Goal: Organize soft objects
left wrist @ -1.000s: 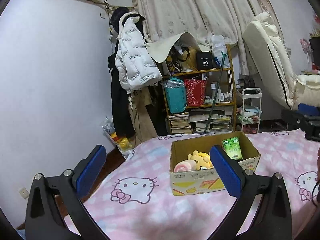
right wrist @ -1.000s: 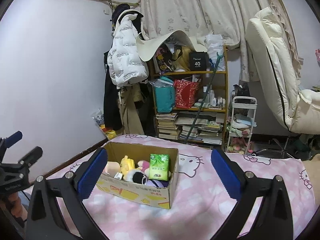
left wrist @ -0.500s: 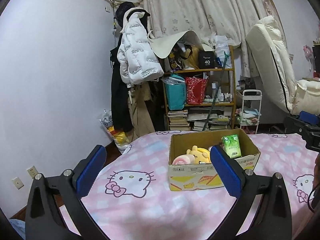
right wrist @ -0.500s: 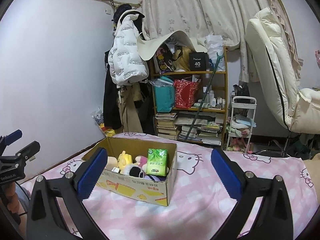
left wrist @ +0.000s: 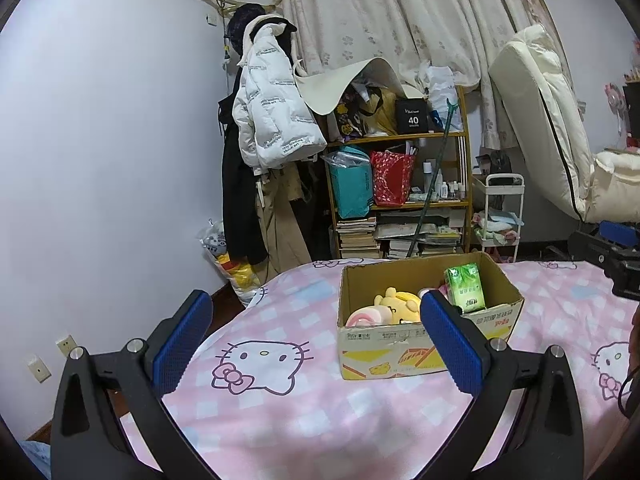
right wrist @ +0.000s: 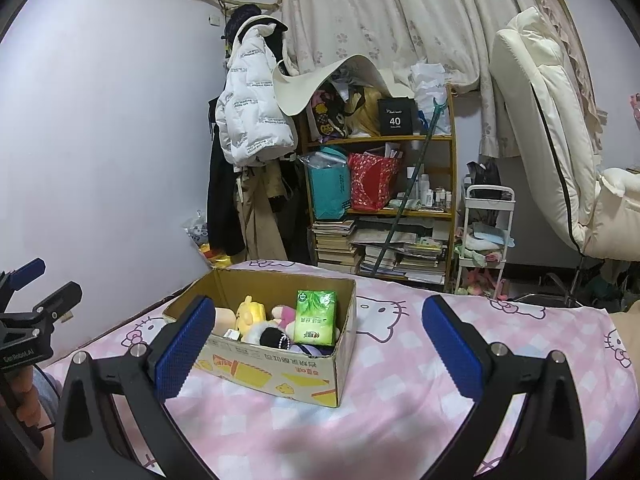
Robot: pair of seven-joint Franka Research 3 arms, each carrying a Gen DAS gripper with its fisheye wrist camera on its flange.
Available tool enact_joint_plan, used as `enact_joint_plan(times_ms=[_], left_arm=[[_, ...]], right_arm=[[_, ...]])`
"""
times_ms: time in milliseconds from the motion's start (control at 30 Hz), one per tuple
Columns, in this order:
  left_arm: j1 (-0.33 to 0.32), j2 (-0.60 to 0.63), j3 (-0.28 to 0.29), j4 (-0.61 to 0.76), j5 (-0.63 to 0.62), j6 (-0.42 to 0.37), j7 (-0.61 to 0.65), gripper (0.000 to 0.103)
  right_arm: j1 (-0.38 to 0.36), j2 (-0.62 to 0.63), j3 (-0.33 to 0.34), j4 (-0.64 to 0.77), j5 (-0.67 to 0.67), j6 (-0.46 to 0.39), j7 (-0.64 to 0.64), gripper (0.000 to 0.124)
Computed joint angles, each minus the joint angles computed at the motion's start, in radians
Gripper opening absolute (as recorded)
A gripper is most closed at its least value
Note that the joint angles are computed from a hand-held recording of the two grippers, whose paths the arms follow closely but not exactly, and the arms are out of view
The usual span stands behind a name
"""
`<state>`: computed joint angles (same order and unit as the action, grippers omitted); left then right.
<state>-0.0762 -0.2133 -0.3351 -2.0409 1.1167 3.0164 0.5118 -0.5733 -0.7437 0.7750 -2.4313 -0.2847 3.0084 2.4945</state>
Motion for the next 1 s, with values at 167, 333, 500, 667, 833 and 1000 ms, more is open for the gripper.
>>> enact_joint_plan(times_ms=[167, 333, 500, 667, 833, 1000], left_arm=[[-0.005, -0.002, 0.003, -0.011, -0.008, 0.004, 0.030, 0.102], [0.003, -0.004, -0.003, -0.012, 0.000, 0.004, 0.023, 0.102], [-0.010, -0.002, 0.005, -0.016, -0.027, 0.004, 0.053, 0.102], [-0.014, 0.002, 0.008, -0.018, -0.054, 0.002, 0.087, 0.102], [-0.012, 0.005, 0.004, -0.016, -0.059, -0.001, 0.088, 0.102], [-0.020, 0.006, 0.007, -0.020, -0.082, -0.002, 0.109, 0.102]], right_arm=[[-0.002, 0.002, 0.001, 0.000, -0.002, 0.002, -0.001, 0.103], [0.000, 0.005, 0.001, -0.003, 0.001, 0.006, 0.002, 0.103], [-0.007, 0.006, 0.009, -0.004, 0.001, 0.007, 0.006, 0.103], [-0.009, 0.003, 0.011, -0.005, 0.001, 0.006, 0.009, 0.103], [-0.018, 0.005, 0.021, -0.002, 0.001, 0.004, 0.020, 0.103], [-0.022, 0.007, 0.023, 0.000, -0.002, 0.005, 0.022, 0.103]])
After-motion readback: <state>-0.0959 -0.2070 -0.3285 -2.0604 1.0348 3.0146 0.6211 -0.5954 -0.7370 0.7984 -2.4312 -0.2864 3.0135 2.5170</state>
